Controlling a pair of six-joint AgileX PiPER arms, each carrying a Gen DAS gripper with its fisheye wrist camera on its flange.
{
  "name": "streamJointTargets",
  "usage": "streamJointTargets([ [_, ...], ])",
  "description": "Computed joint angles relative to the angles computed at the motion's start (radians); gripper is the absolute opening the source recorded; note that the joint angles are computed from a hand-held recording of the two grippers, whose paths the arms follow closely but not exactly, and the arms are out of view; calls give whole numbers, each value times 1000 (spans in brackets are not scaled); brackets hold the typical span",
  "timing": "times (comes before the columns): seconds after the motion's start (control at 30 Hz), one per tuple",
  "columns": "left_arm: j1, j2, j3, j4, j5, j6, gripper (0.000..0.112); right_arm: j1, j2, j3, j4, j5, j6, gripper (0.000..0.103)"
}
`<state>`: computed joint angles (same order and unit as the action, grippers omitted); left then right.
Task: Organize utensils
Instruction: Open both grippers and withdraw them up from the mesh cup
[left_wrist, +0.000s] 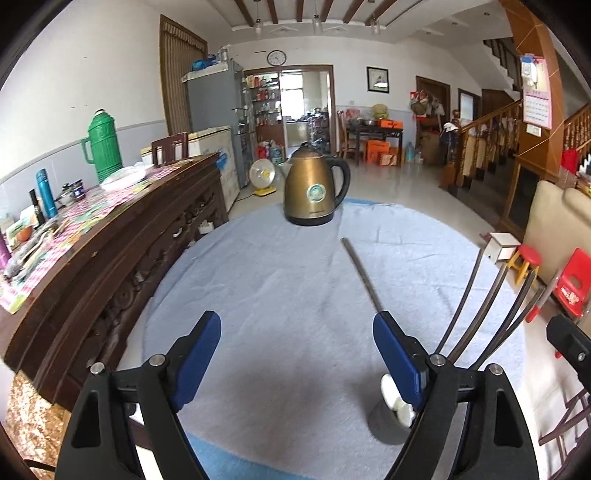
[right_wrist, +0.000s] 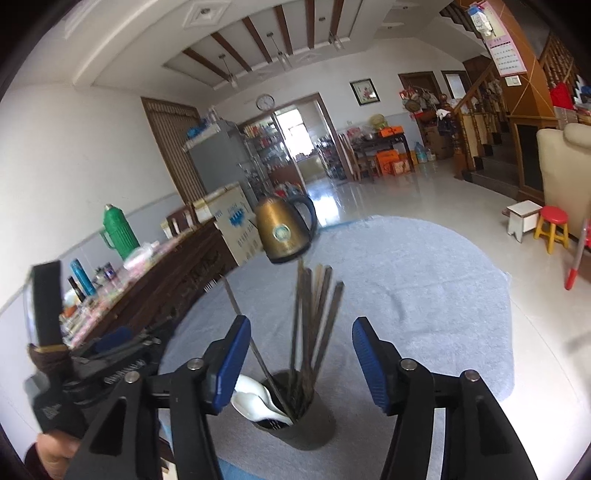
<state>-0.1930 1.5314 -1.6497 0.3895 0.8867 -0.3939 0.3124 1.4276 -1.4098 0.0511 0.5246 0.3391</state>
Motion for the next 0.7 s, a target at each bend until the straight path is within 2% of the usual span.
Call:
streamJointTargets([
  [0.3,-7,-91,45,45,30,-34,85,22,56,-82,-40,228,27,65],
  [0.7,-73,-217,82,145,47,-50,87,57,-73,-49,-36,317,53,70],
])
